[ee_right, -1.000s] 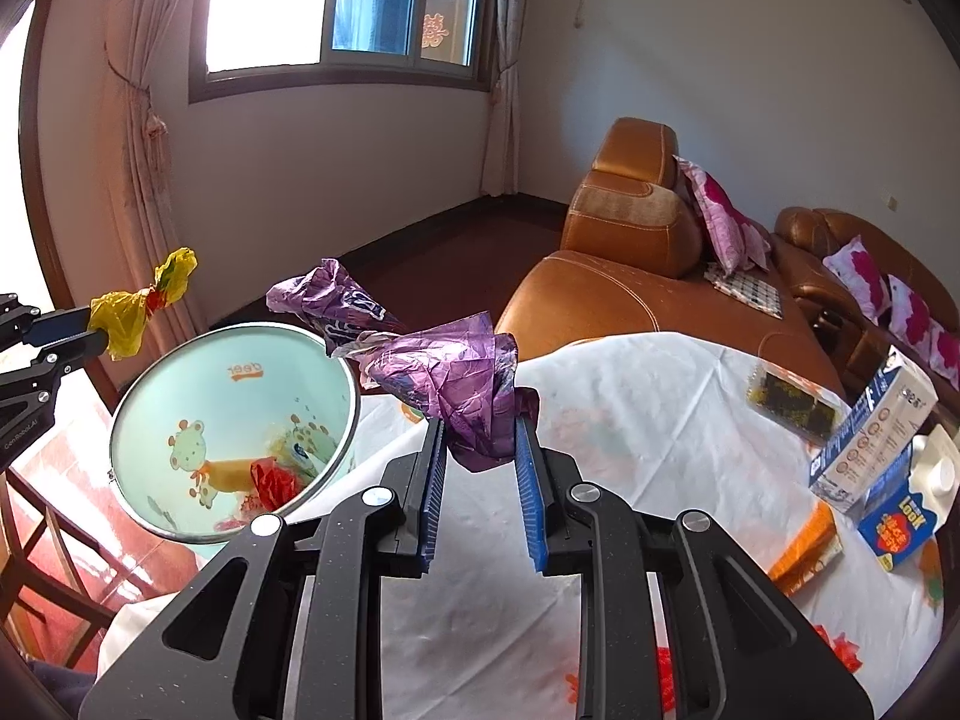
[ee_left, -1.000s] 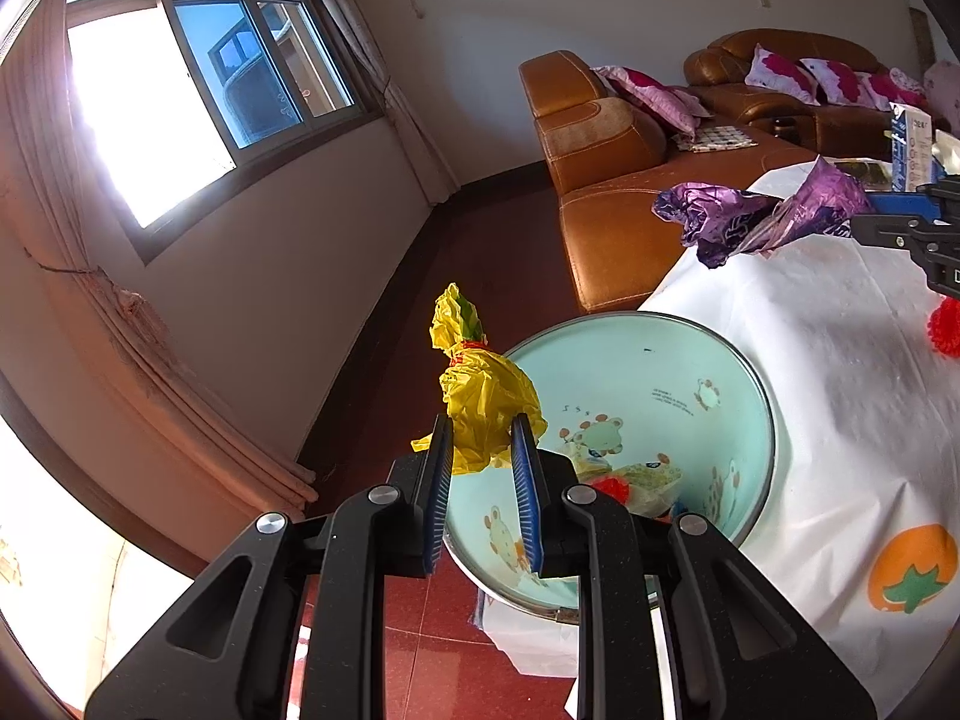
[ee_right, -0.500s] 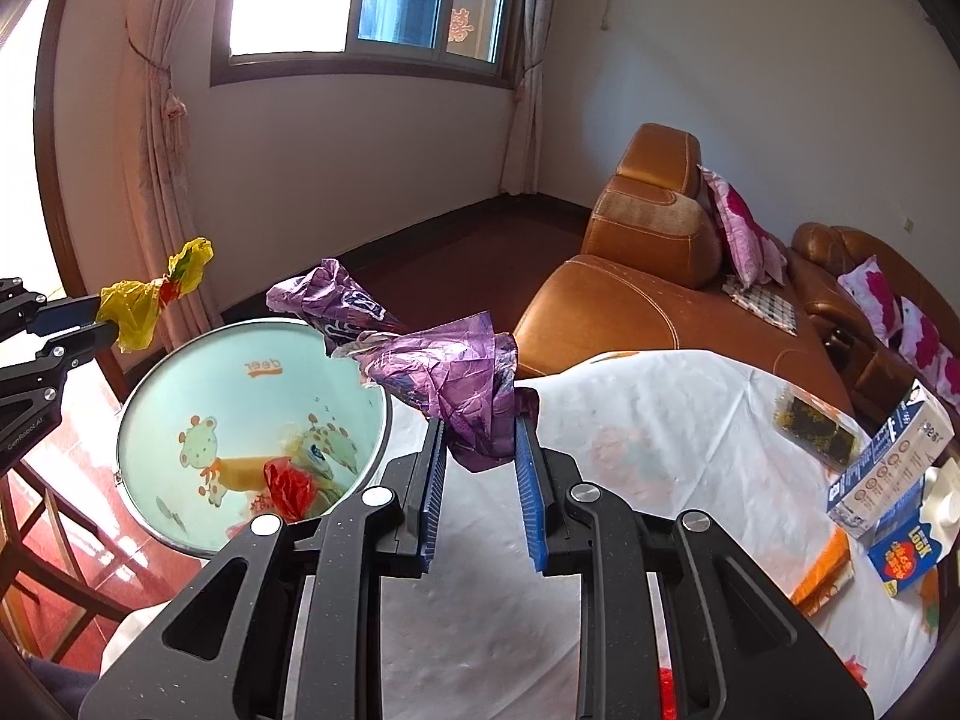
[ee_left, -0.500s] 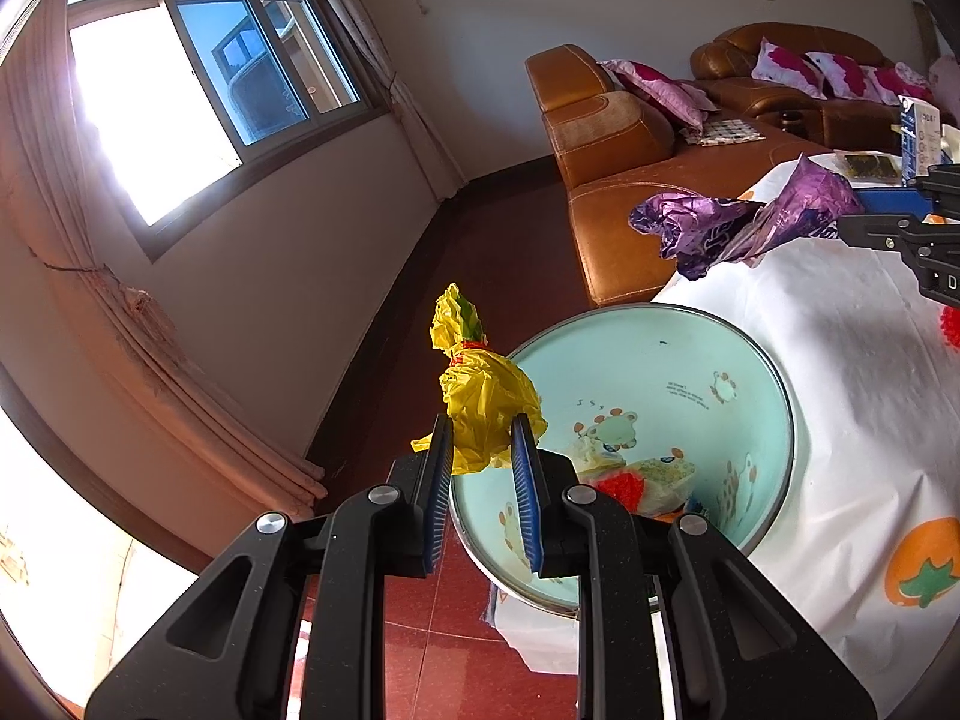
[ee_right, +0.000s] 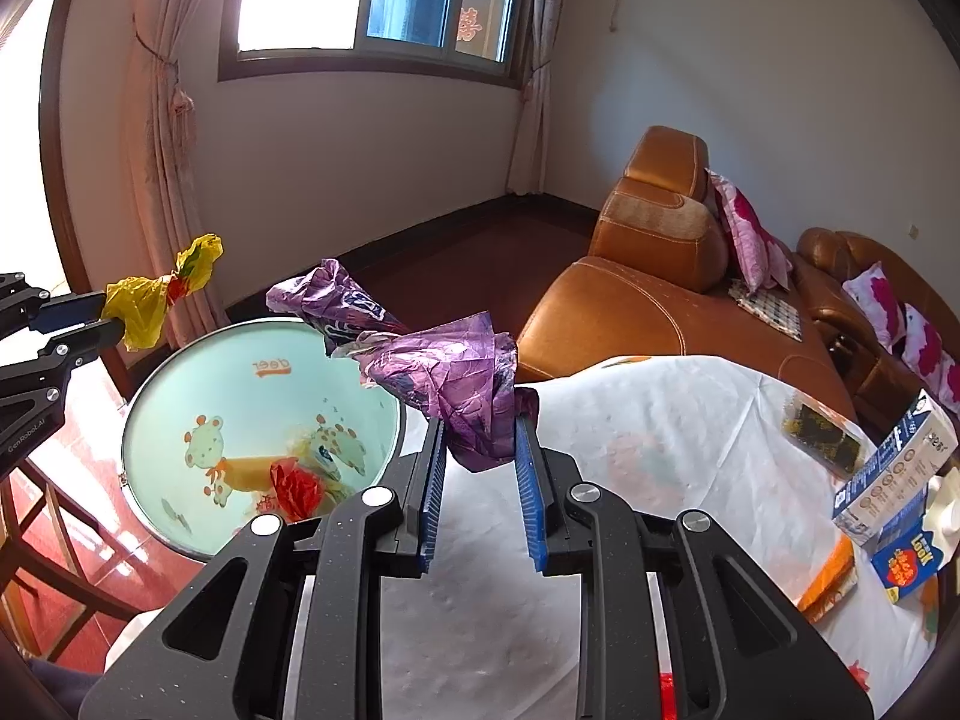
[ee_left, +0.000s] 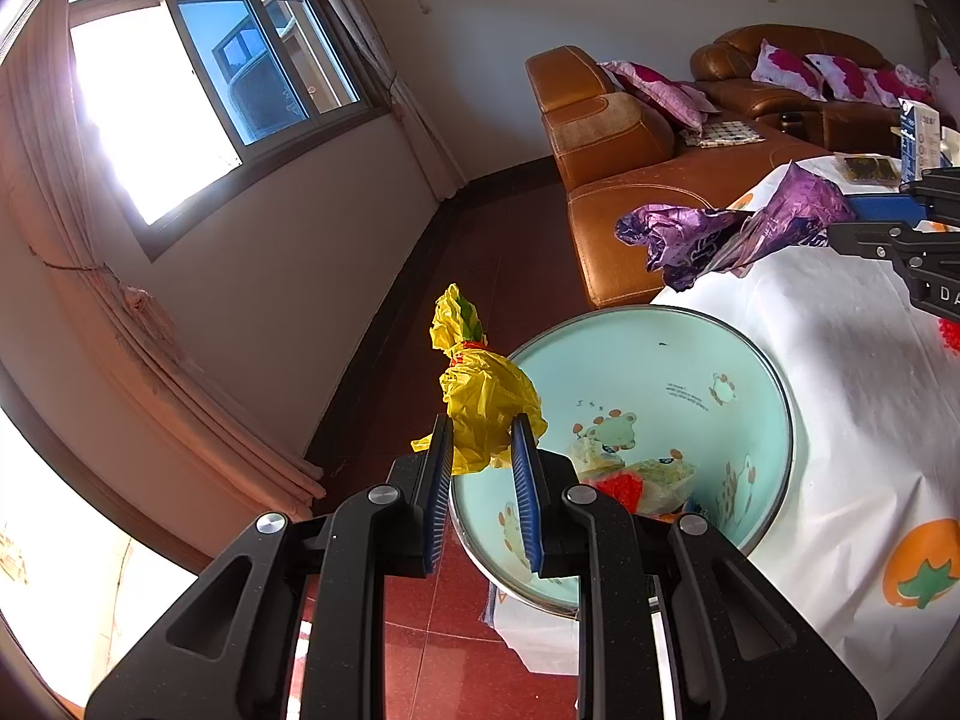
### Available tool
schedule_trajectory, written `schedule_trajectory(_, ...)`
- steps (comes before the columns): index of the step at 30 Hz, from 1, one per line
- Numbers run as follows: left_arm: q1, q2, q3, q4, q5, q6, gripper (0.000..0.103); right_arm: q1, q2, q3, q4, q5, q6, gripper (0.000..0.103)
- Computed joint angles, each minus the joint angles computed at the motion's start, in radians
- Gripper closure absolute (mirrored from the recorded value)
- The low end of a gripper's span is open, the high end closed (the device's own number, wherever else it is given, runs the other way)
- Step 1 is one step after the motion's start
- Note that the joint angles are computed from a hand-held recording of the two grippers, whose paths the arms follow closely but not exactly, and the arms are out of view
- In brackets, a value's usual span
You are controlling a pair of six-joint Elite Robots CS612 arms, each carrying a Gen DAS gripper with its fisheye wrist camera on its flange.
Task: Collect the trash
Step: 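Carry the yellow wrapper and purple foil wrapper over the teal bucket with both grippers, then open both grippers to drop the wrappers into the teal bucket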
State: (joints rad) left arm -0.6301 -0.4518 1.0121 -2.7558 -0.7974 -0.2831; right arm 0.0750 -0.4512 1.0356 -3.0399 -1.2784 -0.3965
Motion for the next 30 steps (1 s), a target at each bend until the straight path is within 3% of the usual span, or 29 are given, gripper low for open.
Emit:
schedule_trajectory(19,0.0,-0.002,0.004,-0.009,-0.004,0.001,0.081,0.005,0.0,-0.004,0.014,0.016,-0.01,0.078)
schedule_trajectory(20,-0.001,-0.001,0.004,-0.013,0.0,0.001,0.078,0.005,0.0,-0.005,0.023,0.025,-0.013,0.077)
schedule_trajectory(21,-0.001,-0.001,0.004,-0.017,0.007,0.001,0.076,0.005,-0.001,-0.005,0.036,0.045,-0.018,0.067)
schedule_trajectory(22,-0.002,-0.001,0.005,-0.02,0.007,0.001,0.072,0.005,-0.002,-0.004,0.037,0.054,-0.022,0.05)
schedule_trajectory(24,-0.003,0.0,0.006,-0.026,0.016,0.002,0.056,0.006,-0.003,0.002,0.02,0.053,-0.022,0.048)
schedule_trajectory(30,-0.004,0.004,0.002,-0.029,0.016,-0.002,0.05,-0.002,-0.013,0.025,0.005,0.037,0.019,0.046)
